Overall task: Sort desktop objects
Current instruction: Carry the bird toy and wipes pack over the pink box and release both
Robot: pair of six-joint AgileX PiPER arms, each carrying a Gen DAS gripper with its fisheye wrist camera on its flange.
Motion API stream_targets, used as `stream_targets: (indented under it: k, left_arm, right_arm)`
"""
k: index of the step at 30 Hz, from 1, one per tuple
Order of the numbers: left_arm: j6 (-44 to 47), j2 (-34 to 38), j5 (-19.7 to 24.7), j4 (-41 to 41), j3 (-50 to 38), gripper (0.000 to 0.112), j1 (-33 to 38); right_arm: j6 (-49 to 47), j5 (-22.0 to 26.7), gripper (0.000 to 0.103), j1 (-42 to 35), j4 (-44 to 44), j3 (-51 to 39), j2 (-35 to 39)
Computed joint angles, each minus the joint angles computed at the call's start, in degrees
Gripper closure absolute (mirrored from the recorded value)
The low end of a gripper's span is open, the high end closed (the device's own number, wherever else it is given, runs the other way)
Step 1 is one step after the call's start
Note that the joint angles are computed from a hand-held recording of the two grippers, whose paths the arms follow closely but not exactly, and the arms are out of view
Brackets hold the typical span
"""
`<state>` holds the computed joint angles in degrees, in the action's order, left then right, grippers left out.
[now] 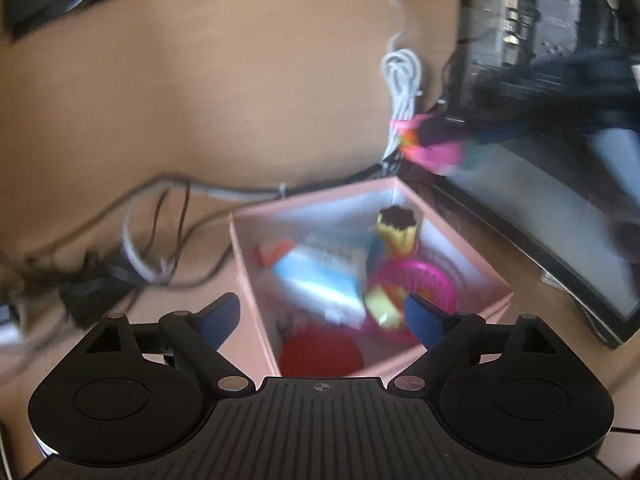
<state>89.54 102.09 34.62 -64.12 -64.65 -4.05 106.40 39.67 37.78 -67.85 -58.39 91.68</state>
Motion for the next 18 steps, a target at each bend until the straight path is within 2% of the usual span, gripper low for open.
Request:
stream_targets:
  k: [2,5,7,10,13,15,18]
  left_arm:
    - [-1.39,0.43,0.87,0.48,0.09,0.018,0.93]
    - [-0.1,0.36,-0.66,-0.6,1.15,0.017,1.76]
    - [0.0,0.22,-2.24,-1.58,1.93,0.016,2.52]
    - [-4.59,1.02,-4.06,0.45,2.02,0.015,3.78]
    - [-13.88,3.54,-3.74,7.1,-0.56,0.013,3.79]
    - [-16.44,4.04,-2.85,7.77,-1.57,0.013,3.76]
    - [-17.08,3.81,-3.96,6.04,-2.61,0.013,2.42]
  right_arm:
    - [-1.88,-4.52,0.044,-3.87,0.78,-4.08,4.94]
    - [-7.31,-10.48,0.041,-8.59,4.43,-9.01,11.44]
    - [-9.66,-7.92,0.036,-8.8,6.96,-11.41,14.41]
    - [-8.49,-6.27,0.029,-7.49,7.53,-8.85,13.69]
    - [-5.45,-2.16,0.028,-3.91,5.48,-5.02,12.11]
    - [-3.24,0.11,0.028,-1.43,4.64,-2.57,10.88]
    - [-0.68,2.38,0.028,1.53,4.7,-0.04,9.34]
